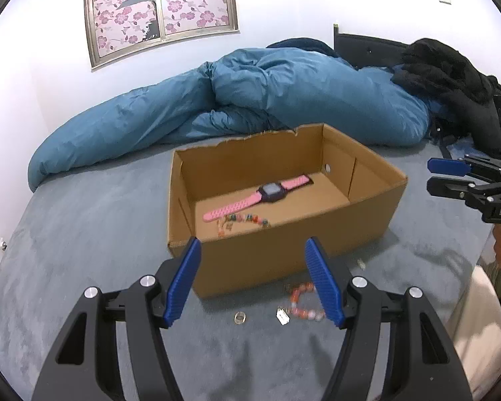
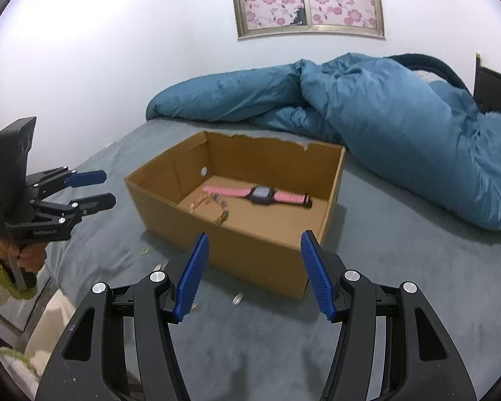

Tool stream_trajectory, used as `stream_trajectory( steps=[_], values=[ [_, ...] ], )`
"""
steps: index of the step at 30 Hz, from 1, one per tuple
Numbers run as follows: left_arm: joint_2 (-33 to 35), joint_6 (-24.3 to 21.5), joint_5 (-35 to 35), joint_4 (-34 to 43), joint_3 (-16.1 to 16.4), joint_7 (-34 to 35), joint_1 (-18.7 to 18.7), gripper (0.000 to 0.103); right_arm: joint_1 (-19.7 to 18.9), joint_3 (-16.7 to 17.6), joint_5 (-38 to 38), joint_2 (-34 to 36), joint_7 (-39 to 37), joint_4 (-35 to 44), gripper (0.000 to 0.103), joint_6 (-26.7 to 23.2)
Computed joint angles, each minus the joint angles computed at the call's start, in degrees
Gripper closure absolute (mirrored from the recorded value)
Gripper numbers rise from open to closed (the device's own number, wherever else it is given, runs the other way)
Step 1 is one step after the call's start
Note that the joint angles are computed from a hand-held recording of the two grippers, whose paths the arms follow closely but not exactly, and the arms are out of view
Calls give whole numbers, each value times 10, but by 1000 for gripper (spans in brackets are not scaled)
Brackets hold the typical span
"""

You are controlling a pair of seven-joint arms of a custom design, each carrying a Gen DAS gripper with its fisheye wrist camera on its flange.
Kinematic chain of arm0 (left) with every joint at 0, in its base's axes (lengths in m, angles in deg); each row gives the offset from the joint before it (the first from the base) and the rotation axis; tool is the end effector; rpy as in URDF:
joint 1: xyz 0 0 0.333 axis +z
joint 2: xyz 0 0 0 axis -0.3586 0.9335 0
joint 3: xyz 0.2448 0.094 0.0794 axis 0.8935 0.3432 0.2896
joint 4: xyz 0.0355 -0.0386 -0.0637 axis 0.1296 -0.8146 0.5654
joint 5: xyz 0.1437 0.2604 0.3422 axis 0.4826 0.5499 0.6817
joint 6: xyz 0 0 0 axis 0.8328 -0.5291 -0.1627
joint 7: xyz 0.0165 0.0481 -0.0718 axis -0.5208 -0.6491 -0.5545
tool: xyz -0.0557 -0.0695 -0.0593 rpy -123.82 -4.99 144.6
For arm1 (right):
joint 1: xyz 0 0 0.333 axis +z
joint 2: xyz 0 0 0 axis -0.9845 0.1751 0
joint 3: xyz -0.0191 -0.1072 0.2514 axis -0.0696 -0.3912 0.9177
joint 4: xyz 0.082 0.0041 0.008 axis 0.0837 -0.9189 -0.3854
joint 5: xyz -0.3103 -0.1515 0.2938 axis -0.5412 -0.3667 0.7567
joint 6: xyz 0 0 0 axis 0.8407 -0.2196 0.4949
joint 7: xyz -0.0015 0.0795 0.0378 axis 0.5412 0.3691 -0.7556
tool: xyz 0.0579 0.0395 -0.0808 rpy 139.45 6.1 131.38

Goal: Organize jewelry
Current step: 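Move both open tools back to the jewelry beside the peach bracelet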

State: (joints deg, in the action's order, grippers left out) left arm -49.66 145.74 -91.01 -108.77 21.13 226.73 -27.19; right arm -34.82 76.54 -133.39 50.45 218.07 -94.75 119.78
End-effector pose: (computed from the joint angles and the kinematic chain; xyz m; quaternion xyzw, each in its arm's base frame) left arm 0.7304 -0.2465 0.5609 -0.2616 0.8706 -0.3856 0.1579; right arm 0.5686 0.5283 0.5601 -0.5302 0.7227 -0.3105 0.3165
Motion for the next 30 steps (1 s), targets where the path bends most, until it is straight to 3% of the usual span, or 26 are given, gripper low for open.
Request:
stream_trajectory(
  steps=[5, 11, 24, 30],
  values=[
    [-36, 7, -22, -63, 0, 40, 15, 40, -2, 12, 25, 5, 5, -12, 48, 24],
    [-50, 19, -23, -102, 6, 86, 16, 40, -2, 15, 70, 56, -30, 30, 48, 41],
    [33, -19, 20, -20, 14, 59, 9, 40, 21, -22, 156, 189, -105, 187, 48, 27],
    [57, -21, 57, 2, 17, 39, 3, 40, 27, -34, 170, 198, -106, 190, 48, 41]
  ],
)
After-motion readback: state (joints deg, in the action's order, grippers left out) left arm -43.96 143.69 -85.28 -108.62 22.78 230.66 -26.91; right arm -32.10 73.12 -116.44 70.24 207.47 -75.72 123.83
